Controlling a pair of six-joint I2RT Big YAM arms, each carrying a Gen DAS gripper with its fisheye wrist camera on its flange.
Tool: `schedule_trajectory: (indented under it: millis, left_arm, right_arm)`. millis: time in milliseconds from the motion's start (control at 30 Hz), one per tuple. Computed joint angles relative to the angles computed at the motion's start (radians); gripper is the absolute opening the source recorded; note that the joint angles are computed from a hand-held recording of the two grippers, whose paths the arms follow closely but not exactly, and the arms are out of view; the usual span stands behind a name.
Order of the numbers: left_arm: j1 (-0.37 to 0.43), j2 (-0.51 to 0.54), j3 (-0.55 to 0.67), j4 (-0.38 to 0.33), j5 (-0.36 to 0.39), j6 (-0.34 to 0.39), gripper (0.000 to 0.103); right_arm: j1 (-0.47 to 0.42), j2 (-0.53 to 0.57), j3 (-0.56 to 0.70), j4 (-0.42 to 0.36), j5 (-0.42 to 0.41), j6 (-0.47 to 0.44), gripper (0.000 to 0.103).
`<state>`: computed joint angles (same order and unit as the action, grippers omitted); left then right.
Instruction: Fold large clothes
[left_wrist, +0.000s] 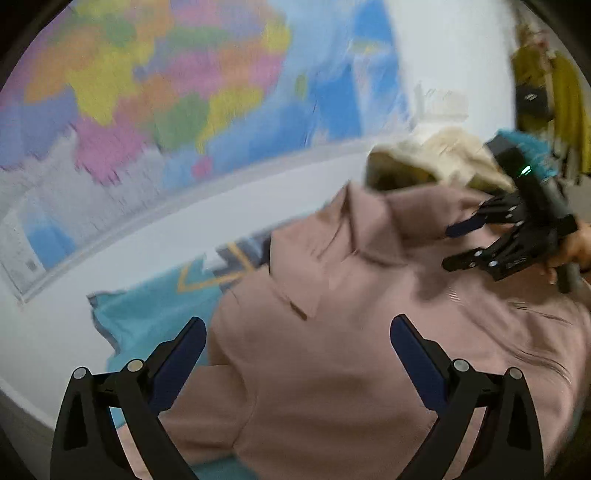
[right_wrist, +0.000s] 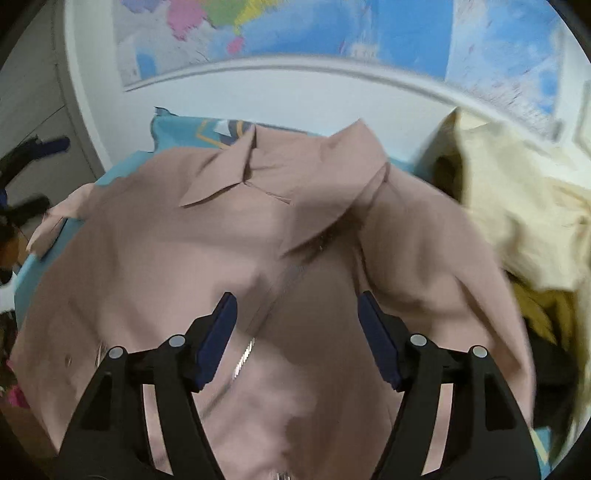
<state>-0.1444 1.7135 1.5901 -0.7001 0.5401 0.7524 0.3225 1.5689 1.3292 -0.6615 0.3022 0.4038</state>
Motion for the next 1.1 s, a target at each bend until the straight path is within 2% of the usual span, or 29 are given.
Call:
schedule_trajectory:
  millis: [100, 200, 267, 300, 333, 367, 400, 433, 467, 567, 600, 667, 700, 800, 833, 867, 900, 933, 967, 1000, 1033, 1067, 1100]
  left_arm:
    - [-0.072, 0.091, 0.082, -0.010, -0.117, -0.032, 0.096]
    - [-0.119, 0.168, 0.166, -0.026, -0.180, -0.073, 0.096]
    - [-0.151, 0.236, 0.247, -0.067, -0.221, -0.101, 0.093]
    - [-0.159, 0.260, 0.275, -0.080, -0.236, -0.112, 0.088]
    - [-0.173, 0.306, 0.339, -0.131, -0.269, -0.130, 0.073]
    - [-0.183, 0.355, 0.413, -0.200, -0.297, -0.145, 0.051]
    - [-0.191, 0.405, 0.490, -0.264, -0.326, -0.173, 0.041]
    - [-0.193, 0.443, 0.551, -0.314, -0.322, -0.194, 0.027]
    - [-0.193, 0.466, 0.590, -0.340, -0.306, -0.208, 0.023]
    - [-0.190, 0.471, 0.624, -0.325, -0.256, -0.229, 0.019]
    - [-0.189, 0.473, 0.645, -0.322, -0.229, -0.241, 0.019]
    - [-0.193, 0.486, 0.696, -0.339, -0.212, -0.256, 0.019]
    - [-0.196, 0.485, 0.702, -0.326, -0.215, -0.260, 0.019]
    - [-0.210, 0.474, 0.686, -0.233, -0.265, -0.294, 0.020]
    - [-0.213, 0.489, 0.701, -0.227, -0.288, -0.317, 0.018]
    - [-0.214, 0.508, 0.724, -0.246, -0.293, -0.327, 0.019]
    - [-0.212, 0.530, 0.753, -0.287, -0.287, -0.331, 0.019]
    - [-0.208, 0.529, 0.743, -0.285, -0.276, -0.334, 0.024]
    - [-0.200, 0.505, 0.688, -0.246, -0.262, -0.321, 0.043]
    - [-0.193, 0.475, 0.631, -0.198, -0.259, -0.299, 0.053]
    - [-0.183, 0.452, 0.588, -0.165, -0.247, -0.282, 0.068]
    - [-0.170, 0.434, 0.559, -0.150, -0.217, -0.272, 0.072]
    - [-0.151, 0.418, 0.540, -0.156, -0.170, -0.256, 0.072]
  right_arm:
    - [-0.040, 0.037, 0.034, 0.024, -0.032, 0.025, 0.065]
    - [-0.076, 0.078, 0.071, 0.043, -0.095, 0.048, 0.059]
    - [-0.082, 0.119, 0.118, 0.016, -0.087, 0.029, 0.053]
    - [-0.083, 0.136, 0.140, -0.003, -0.071, 0.019, 0.046]
    - [-0.087, 0.158, 0.166, -0.022, -0.063, 0.012, 0.027]
    - [-0.100, 0.175, 0.189, -0.036, -0.081, 0.009, 0.002]
    - [-0.109, 0.177, 0.194, -0.035, -0.084, 0.014, 0.002]
    - [-0.117, 0.171, 0.196, -0.024, -0.063, 0.011, 0.002]
    - [-0.119, 0.164, 0.197, -0.019, -0.043, 0.002, 0.002]
    - [-0.133, 0.129, 0.206, 0.020, 0.011, -0.047, 0.002]
    - [-0.140, 0.124, 0.221, 0.024, 0.028, -0.061, 0.002]
    - [-0.152, 0.122, 0.253, 0.034, 0.066, -0.083, 0.001]
    - [-0.159, 0.119, 0.257, 0.055, 0.069, -0.087, 0.001]
    - [-0.168, 0.134, 0.282, 0.068, 0.131, -0.089, 0.000]
    - [-0.176, 0.133, 0.276, 0.062, 0.110, -0.076, 0.000]
    - [-0.182, 0.140, 0.280, 0.031, 0.080, -0.067, 0.001]
    - [-0.176, 0.139, 0.272, 0.022, 0.094, -0.078, 0.001]
    - [-0.168, 0.123, 0.248, 0.032, 0.101, -0.095, 0.001]
    - [-0.165, 0.106, 0.224, 0.042, 0.091, -0.103, 0.006]
    - [-0.160, 0.086, 0.200, 0.042, 0.066, -0.125, 0.014]
    - [-0.150, 0.071, 0.184, 0.025, 0.062, -0.159, 0.034]
    - [-0.138, 0.062, 0.169, 0.011, 0.068, -0.190, 0.044]
    - [-0.125, 0.060, 0.164, -0.017, 0.076, -0.226, 0.045]
